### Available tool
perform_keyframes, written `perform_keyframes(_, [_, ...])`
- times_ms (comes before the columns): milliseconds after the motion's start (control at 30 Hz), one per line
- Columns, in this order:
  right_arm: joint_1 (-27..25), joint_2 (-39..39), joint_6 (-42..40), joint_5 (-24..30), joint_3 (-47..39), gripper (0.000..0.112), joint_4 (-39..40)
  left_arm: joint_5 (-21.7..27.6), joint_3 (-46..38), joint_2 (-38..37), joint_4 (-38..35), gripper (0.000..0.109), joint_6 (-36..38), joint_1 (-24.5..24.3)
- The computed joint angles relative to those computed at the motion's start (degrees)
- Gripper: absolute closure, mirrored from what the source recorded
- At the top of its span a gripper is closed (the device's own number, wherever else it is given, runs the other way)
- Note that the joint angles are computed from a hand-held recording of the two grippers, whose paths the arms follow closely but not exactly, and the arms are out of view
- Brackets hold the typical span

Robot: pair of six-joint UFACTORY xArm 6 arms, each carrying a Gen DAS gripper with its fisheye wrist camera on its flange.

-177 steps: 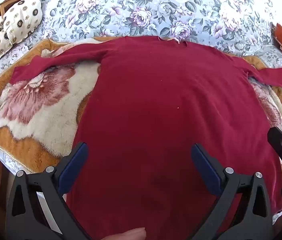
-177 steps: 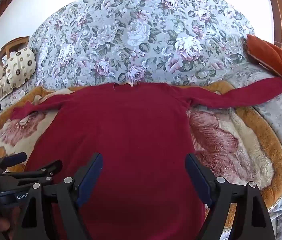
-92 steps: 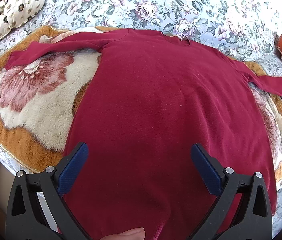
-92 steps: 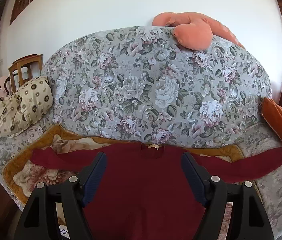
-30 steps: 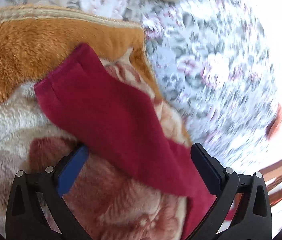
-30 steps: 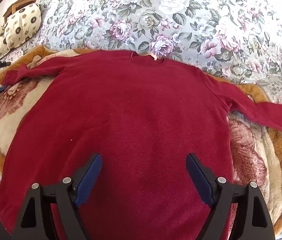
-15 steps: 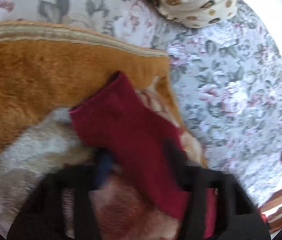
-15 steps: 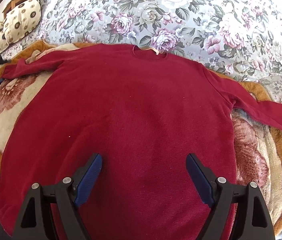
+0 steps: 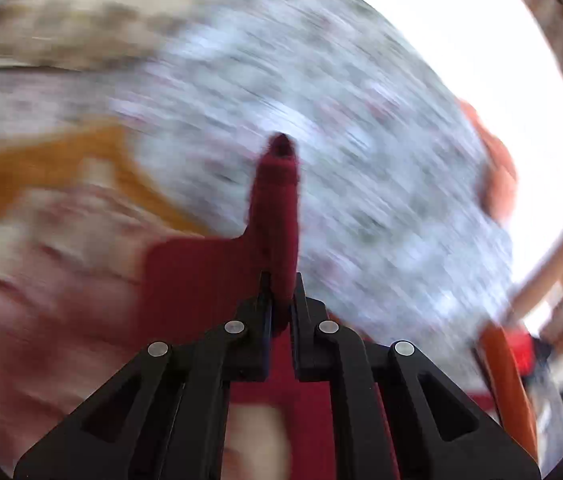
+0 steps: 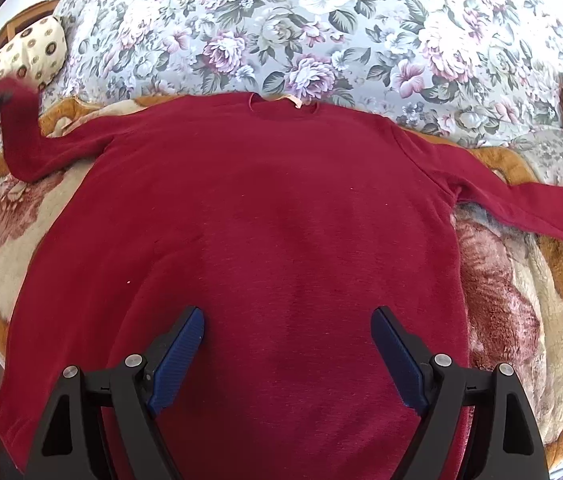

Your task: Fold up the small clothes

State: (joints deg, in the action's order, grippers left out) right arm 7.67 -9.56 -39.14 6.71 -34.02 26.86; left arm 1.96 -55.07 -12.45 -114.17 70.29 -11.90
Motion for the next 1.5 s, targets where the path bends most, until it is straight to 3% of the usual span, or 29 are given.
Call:
perform_keyframes(67, [-0.2,-0.2,-0.4,0.2,0.0,0.028,0.8,0.7,-3.9,4.5,-0.5,0.103,1.9,-5.5])
perform_keyframes(200, [-1.7,-0.3,-14.3,5.9,-3.8,0.029,19.2,3.0,-9.8,15.0,5.0,0.103,-4.7,-12.8])
perform_keyframes(333, [-4.3,2.1,-22.5,11.1,-11.0,0.029,31.9,3.7,-12.6,22.9,15.5,0.103,-16.2,-16.4])
perform_keyframes(400, [-5.7,5.5,-24.4,16.5,-16.5,0.029,35.6,2.5,-12.2,24.2,17.7,0.103,-18.2,-17.8])
perform_keyframes(467, [-7.0,10.1,-23.3,24.6,-22.4,0.029,35.9,3.5,-11.3,24.3,18.6,0.103,-19.8,-17.7])
perform_keyframes(533, [-8.3,17.4,-19.6,35.7,-30.6,0.029,35.6,4.2,-10.9,23.7,15.1,0.098,-16.9,-17.1])
perform_keyframes(600, [-9.2,24.9,-14.6,44.9,-38.1,0.029,37.6,4.1,-11.0,24.2,17.9,0.093,-18.7,-17.8])
perform_keyframes(667, [-9.3,29.1,-9.7,48.1,-41.8,0.03,39.2,3.1,-11.1,24.5,20.1,0.089,-20.1,-18.5])
perform_keyframes(700, [-9.6,30.3,-8.2,49.4,-42.8,0.03,41.0,3.4,-11.4,24.5,18.7,0.08,-18.0,-18.6])
perform_keyframes(800, [-11.4,30.9,-8.6,54.7,-42.2,0.03,49.2,4.3,-11.2,23.8,13.9,0.067,-11.4,-19.2])
perform_keyframes(967, [-10.8,29.9,-6.8,53.0,-42.3,0.032,45.7,5.0,-9.3,21.8,6.4,0.065,-4.2,-19.7])
perform_keyframes(1033, [-10.4,29.8,-6.4,51.4,-42.4,0.051,41.4,5.8,-8.4,21.0,3.4,0.065,-1.7,-19.4])
perform_keyframes(1100, [-9.4,30.2,-5.8,49.7,-43.0,0.105,35.9,6.6,-7.9,20.5,1.5,0.066,-0.2,-19.0])
perform_keyframes(1233, [-5.9,28.9,-10.0,41.0,-43.9,0.105,28.2,7.1,-6.3,19.5,1.3,0.065,0.1,-18.7])
perform_keyframes(1333, [-5.8,30.6,-10.5,36.5,-49.1,0.106,25.4,9.1,-5.1,18.6,-3.5,0.066,3.5,-17.4])
perform_keyframes(1500, [-10.2,37.3,0.3,39.6,-61.4,0.106,15.9,9.2,-5.2,19.0,-2.8,0.065,3.0,-17.4])
